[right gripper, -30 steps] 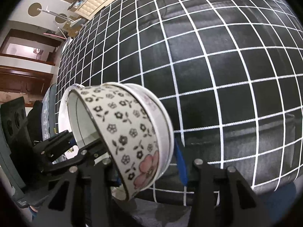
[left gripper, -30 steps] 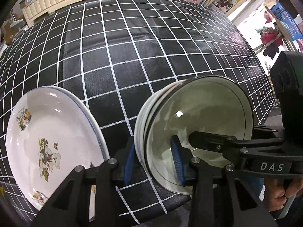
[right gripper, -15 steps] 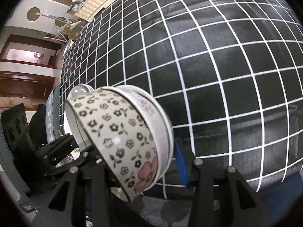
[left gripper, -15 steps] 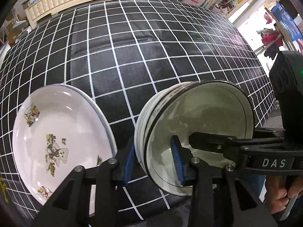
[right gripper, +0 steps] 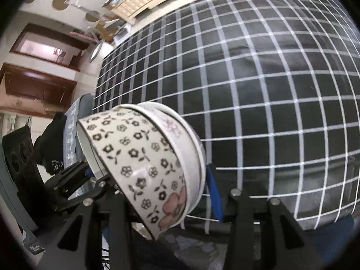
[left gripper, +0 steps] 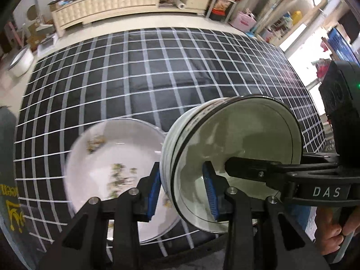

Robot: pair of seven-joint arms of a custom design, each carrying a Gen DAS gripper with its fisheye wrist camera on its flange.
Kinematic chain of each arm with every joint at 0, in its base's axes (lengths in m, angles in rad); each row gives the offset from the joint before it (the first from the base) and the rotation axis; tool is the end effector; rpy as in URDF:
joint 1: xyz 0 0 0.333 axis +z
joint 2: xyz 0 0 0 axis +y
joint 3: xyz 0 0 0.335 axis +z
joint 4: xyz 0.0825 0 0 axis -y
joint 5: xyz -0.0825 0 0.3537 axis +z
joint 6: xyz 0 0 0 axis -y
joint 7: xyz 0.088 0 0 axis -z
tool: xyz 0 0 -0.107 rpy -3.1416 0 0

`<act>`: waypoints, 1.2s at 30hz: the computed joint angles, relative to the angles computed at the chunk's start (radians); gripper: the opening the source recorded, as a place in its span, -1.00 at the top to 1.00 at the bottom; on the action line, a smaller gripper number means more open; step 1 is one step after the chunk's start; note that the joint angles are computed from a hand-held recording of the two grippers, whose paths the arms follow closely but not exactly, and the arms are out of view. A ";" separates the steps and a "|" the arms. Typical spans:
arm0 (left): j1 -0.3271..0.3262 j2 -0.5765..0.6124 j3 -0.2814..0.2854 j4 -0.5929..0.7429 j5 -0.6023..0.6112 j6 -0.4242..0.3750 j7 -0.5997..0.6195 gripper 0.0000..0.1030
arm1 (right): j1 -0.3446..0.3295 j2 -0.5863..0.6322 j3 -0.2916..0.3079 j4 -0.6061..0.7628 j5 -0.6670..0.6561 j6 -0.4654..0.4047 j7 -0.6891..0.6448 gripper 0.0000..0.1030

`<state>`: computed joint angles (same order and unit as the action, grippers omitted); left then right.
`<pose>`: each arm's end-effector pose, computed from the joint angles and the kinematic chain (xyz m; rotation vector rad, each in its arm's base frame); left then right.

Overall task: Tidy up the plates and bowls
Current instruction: 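Lift the bowl stack onto the plate stack and open the left tool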

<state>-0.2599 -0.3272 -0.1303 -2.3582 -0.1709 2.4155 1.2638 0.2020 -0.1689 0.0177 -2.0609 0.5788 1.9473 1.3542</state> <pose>0.4105 -0.1752 0.5261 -2.1496 2.1040 -0.5895 0.4642 0.1418 0.5520 -2.1048 1.6633 0.4736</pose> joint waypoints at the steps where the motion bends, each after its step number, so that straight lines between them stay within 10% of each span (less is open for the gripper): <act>1: 0.010 -0.017 0.005 -0.008 0.008 -0.007 -0.006 0.33 | 0.006 0.004 0.005 0.005 0.004 -0.001 -0.004 0.07; 36: 0.087 -0.121 0.092 -0.201 -0.057 0.001 0.034 0.32 | 0.106 0.135 0.066 0.048 -0.036 0.034 0.024 0.07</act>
<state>-0.1731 -0.4479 -0.0387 -2.5589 -0.2282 2.4165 1.2978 0.3082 -0.0341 0.0838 -2.0133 0.5425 1.9813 1.3786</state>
